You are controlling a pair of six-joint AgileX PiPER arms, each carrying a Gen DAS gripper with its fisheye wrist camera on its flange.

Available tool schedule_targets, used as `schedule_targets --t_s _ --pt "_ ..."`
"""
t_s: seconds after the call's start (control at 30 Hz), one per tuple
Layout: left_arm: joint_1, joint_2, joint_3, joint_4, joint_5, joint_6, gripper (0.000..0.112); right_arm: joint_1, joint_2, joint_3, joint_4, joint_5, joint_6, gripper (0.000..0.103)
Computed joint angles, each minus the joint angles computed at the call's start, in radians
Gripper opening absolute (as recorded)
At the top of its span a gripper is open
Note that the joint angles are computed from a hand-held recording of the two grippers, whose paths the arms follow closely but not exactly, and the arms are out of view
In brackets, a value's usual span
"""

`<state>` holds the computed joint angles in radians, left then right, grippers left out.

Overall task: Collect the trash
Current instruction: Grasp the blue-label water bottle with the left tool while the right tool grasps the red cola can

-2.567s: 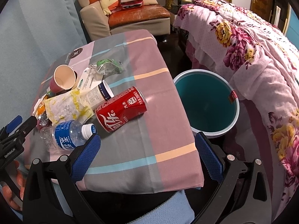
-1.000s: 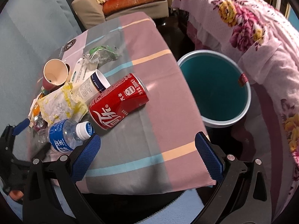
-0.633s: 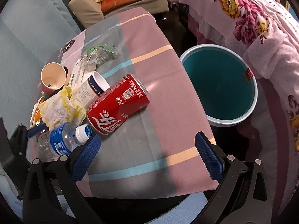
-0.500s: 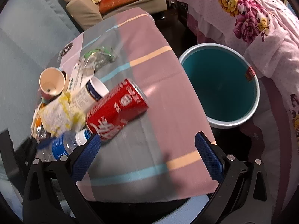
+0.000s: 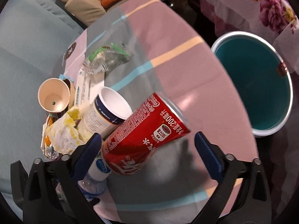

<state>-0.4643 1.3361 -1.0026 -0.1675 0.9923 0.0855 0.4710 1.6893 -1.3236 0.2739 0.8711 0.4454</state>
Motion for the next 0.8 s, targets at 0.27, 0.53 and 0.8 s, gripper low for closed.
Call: schedule_targets --t_s 0.27,0.53,0.8 --pt "-0.079 0.0 0.01 0.112 0.008 -0.142 0.075 -0.027 -0.067 0.066 0.096 -0.047 -0.162 0.049" --pt "0.0 -0.04 -0.07 0.089 0.117 -0.183 0.07 -0.066 -0.077 0.084 0.137 -0.029 -0.252 0.051" --pt "-0.075 0.006 -0.083 0.114 0.112 -0.311 0.069 -0.079 -0.057 0.077 0.184 -0.055 -0.337 0.051"
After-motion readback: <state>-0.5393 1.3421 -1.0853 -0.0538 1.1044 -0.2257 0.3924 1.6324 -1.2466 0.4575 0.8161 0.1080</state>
